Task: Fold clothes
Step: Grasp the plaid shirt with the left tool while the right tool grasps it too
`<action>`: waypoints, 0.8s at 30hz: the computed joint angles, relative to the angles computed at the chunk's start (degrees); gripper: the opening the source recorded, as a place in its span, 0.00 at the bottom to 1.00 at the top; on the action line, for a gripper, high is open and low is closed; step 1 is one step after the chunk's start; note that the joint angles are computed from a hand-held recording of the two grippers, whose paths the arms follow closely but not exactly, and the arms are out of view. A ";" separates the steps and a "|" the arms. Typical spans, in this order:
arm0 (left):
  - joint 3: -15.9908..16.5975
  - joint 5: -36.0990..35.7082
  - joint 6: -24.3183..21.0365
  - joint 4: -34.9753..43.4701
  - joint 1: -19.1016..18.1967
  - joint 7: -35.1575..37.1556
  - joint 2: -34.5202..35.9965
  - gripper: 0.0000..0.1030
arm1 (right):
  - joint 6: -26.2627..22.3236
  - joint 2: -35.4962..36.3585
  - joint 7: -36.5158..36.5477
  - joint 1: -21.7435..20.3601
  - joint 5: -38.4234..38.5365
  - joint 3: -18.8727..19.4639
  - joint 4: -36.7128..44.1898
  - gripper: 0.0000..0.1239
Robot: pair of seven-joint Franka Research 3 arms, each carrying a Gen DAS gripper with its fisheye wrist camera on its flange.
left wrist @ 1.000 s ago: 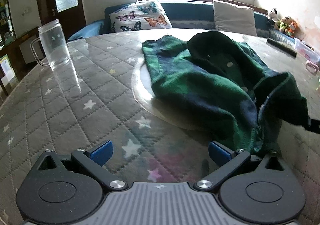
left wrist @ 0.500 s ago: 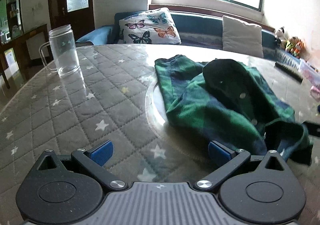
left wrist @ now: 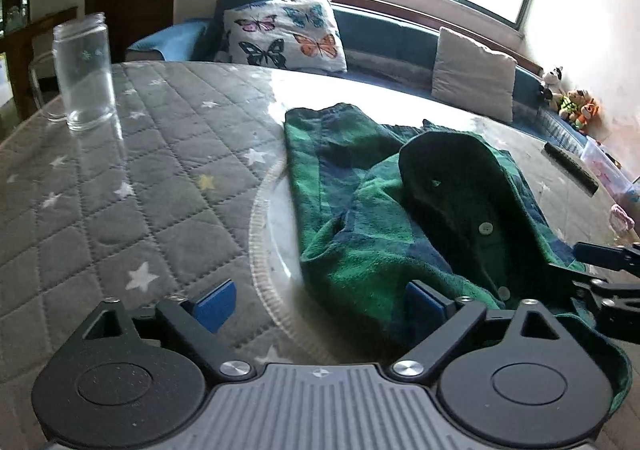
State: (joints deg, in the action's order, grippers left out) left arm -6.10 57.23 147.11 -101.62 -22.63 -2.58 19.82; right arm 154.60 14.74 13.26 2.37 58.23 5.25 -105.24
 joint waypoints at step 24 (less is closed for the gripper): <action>3.96 -4.97 -3.25 28.35 -2.09 26.16 17.95 0.83 | -0.65 4.42 3.83 -2.49 -5.29 -0.14 6.48 0.28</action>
